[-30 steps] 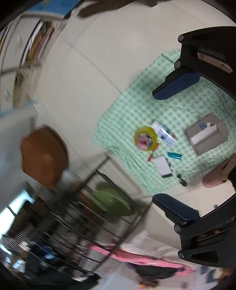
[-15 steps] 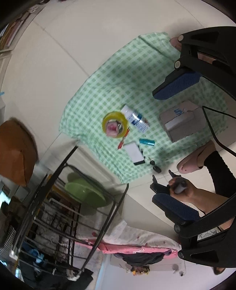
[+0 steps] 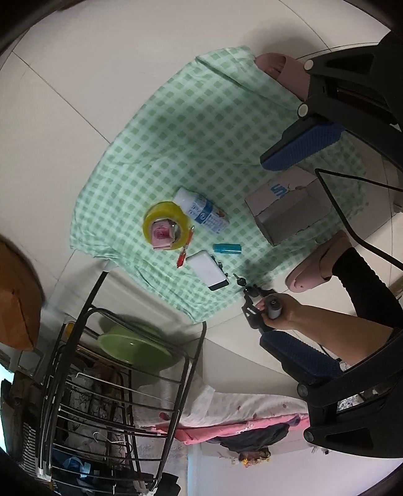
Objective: Organize rigid objects
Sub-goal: 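Close the left gripper on the black key fob and lift it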
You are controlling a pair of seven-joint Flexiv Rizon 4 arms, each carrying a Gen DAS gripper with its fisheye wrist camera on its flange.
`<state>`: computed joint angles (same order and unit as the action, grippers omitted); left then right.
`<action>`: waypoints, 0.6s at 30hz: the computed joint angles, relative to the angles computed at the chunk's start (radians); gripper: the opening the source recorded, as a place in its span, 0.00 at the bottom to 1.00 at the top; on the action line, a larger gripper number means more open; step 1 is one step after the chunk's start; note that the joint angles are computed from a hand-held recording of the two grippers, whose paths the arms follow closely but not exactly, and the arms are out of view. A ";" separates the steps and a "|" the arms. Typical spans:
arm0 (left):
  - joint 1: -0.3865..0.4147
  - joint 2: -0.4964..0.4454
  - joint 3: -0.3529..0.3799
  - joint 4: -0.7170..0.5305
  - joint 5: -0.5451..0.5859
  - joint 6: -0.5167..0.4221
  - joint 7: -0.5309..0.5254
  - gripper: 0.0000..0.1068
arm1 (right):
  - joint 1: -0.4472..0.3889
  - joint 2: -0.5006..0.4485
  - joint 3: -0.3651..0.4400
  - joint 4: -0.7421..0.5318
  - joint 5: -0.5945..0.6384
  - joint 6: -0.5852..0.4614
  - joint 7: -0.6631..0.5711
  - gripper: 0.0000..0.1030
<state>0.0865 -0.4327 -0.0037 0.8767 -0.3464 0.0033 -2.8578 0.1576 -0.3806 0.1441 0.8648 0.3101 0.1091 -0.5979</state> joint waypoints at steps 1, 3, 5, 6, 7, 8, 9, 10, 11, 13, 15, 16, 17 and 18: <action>0.003 0.007 -0.003 0.030 -0.017 0.035 0.010 0.16 | 0.000 0.000 -0.001 0.000 0.000 -0.005 0.003 1.00; 0.002 0.017 -0.010 0.073 -0.049 0.098 0.018 0.13 | -0.005 0.004 -0.002 0.009 0.003 -0.005 0.011 1.00; 0.001 0.026 -0.017 0.109 -0.079 0.144 0.028 0.12 | -0.008 0.009 -0.003 0.018 0.006 0.001 0.022 1.00; 0.005 0.025 -0.021 0.114 -0.094 0.148 0.032 0.12 | -0.009 0.011 -0.003 0.022 0.008 0.003 0.024 1.00; 0.005 0.026 -0.024 0.126 -0.110 0.149 0.028 0.12 | -0.009 0.012 -0.003 0.022 0.008 0.002 0.026 1.00; 0.004 0.034 -0.024 0.145 -0.122 0.158 0.024 0.12 | -0.008 0.012 -0.004 0.022 0.005 0.005 0.028 1.00; 0.003 0.043 -0.023 0.164 -0.133 0.174 0.022 0.12 | -0.007 0.015 -0.003 0.029 0.004 0.011 0.027 1.00; 0.004 0.046 -0.024 0.172 -0.142 0.187 0.022 0.12 | -0.007 0.015 -0.003 0.028 0.005 0.012 0.024 1.00; 0.001 0.057 -0.025 0.191 -0.155 0.209 0.023 0.12 | -0.008 0.016 -0.003 0.029 0.004 0.013 0.022 1.00; -0.001 0.084 -0.026 0.236 -0.190 0.263 0.018 0.11 | -0.006 0.018 -0.004 0.030 0.001 0.016 0.023 1.00; -0.008 0.125 -0.027 0.306 -0.237 0.334 0.014 0.11 | -0.007 0.019 -0.005 0.031 0.003 0.022 0.029 1.00; -0.008 0.139 -0.028 0.328 -0.261 0.361 0.012 0.11 | -0.008 0.019 -0.005 0.032 0.006 0.028 0.031 1.00; -0.009 0.157 -0.029 0.355 -0.289 0.390 0.016 0.11 | -0.008 0.019 -0.005 0.030 0.006 0.031 0.032 1.00; -0.010 0.171 -0.031 0.376 -0.316 0.416 0.021 0.11 | -0.007 0.020 -0.005 0.032 0.005 0.038 0.034 1.00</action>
